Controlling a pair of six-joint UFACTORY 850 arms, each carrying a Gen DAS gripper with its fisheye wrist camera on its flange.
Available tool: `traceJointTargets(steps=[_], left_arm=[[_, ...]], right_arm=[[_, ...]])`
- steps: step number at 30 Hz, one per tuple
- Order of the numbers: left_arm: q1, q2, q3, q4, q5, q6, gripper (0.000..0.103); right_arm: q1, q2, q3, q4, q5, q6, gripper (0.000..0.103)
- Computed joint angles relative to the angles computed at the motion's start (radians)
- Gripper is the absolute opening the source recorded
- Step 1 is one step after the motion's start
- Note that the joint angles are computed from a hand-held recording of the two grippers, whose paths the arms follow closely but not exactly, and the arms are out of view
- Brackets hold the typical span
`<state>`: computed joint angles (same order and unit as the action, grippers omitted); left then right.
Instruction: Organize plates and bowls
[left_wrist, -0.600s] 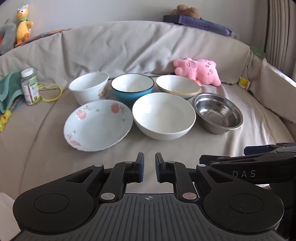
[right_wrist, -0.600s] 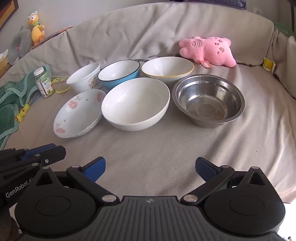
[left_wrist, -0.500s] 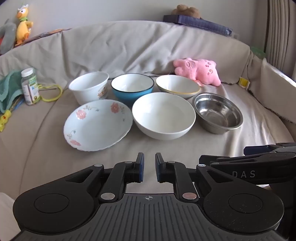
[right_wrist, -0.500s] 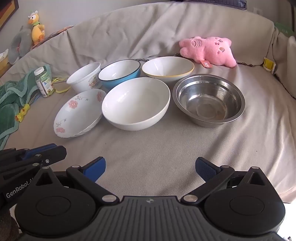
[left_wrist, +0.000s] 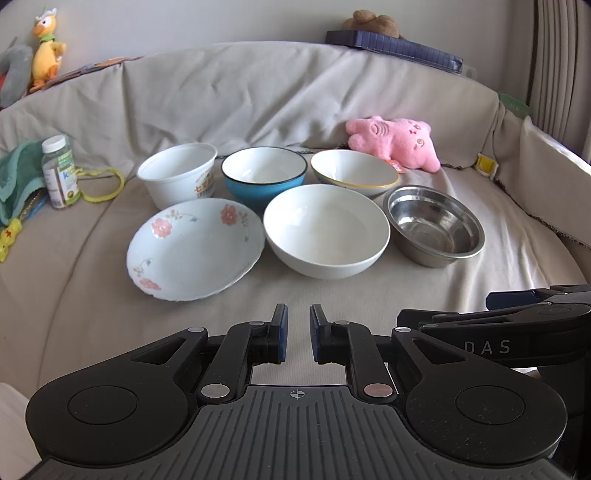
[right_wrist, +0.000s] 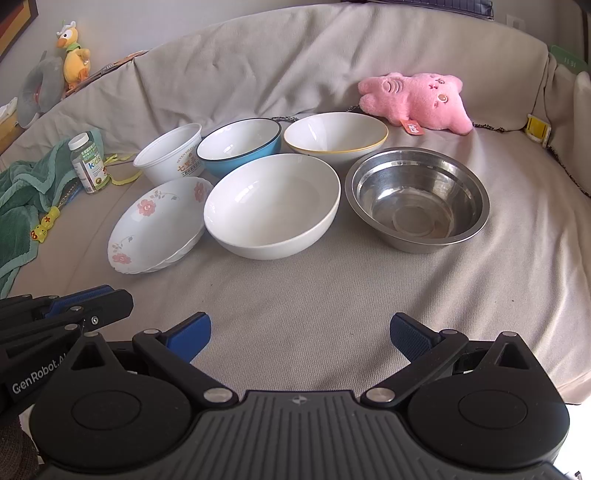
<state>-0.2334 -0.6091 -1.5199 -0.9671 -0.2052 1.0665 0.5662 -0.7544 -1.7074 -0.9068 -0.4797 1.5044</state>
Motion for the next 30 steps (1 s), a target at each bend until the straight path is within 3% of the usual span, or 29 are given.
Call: traceJointTargets(steps=[25,30], left_arm=[[-0.001,-0.001,-0.003,0.048,-0.008,-0.057,0.015],[0.012,-0.033,-0.029,-0.034,-0.004,0.025,0.015]], right_arm=[[0.007,-0.014,-0.021,-0.022,-0.022,-0.003,0.103],[0.009,-0.035,-0.048,-0.019,-0.049,-0.023,0.103]])
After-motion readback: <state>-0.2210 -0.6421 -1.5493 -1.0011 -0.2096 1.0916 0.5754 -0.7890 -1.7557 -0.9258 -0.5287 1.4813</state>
